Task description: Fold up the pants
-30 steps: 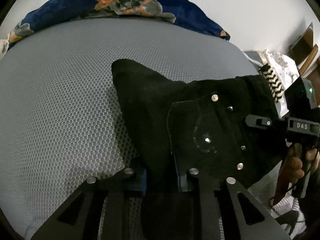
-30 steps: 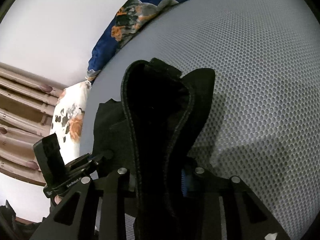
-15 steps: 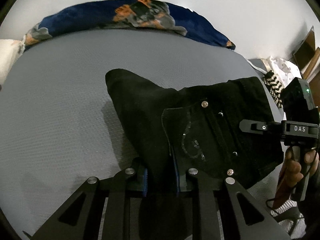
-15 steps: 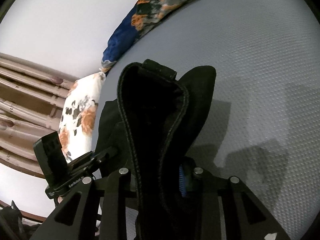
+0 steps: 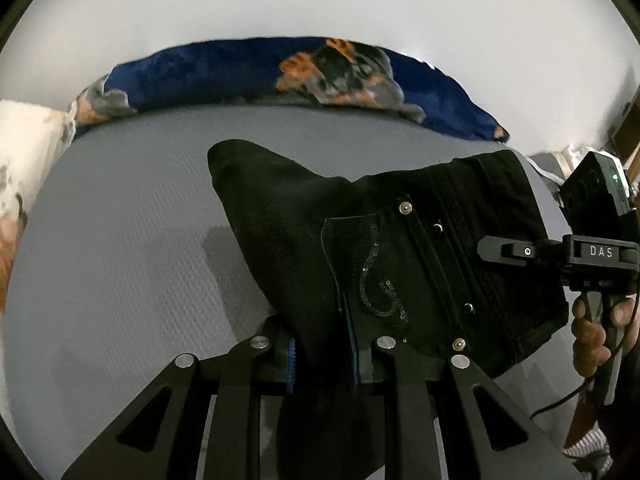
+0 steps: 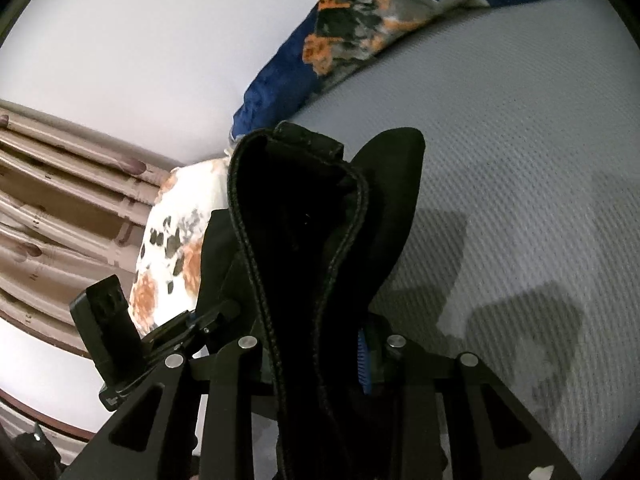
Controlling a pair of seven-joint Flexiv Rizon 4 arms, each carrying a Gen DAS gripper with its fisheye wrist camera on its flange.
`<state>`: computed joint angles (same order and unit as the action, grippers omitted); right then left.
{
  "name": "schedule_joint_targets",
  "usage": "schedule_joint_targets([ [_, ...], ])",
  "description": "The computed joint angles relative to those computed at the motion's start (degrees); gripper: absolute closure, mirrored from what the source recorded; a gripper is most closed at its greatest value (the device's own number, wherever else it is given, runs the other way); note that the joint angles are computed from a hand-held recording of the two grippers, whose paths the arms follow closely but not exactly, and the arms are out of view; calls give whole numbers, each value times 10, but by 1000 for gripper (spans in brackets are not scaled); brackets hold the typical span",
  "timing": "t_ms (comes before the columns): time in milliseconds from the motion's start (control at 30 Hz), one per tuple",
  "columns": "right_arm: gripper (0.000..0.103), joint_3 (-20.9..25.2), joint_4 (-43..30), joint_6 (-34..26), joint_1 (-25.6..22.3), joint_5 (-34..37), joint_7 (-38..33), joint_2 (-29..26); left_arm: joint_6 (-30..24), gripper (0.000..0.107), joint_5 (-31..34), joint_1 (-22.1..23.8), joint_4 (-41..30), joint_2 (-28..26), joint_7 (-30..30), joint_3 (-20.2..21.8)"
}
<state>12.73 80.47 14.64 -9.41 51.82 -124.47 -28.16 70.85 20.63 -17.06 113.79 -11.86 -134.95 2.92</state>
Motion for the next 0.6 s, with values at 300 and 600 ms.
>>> schedule_joint_targets([
  [300,77,11,-108,16,25,-28,45,-81,29,87,-75,41,-49,-64,97,2],
  [600,76,25,-159,57,41,-71,84,-137,40,87,-120,39,-73,-119,129,33],
])
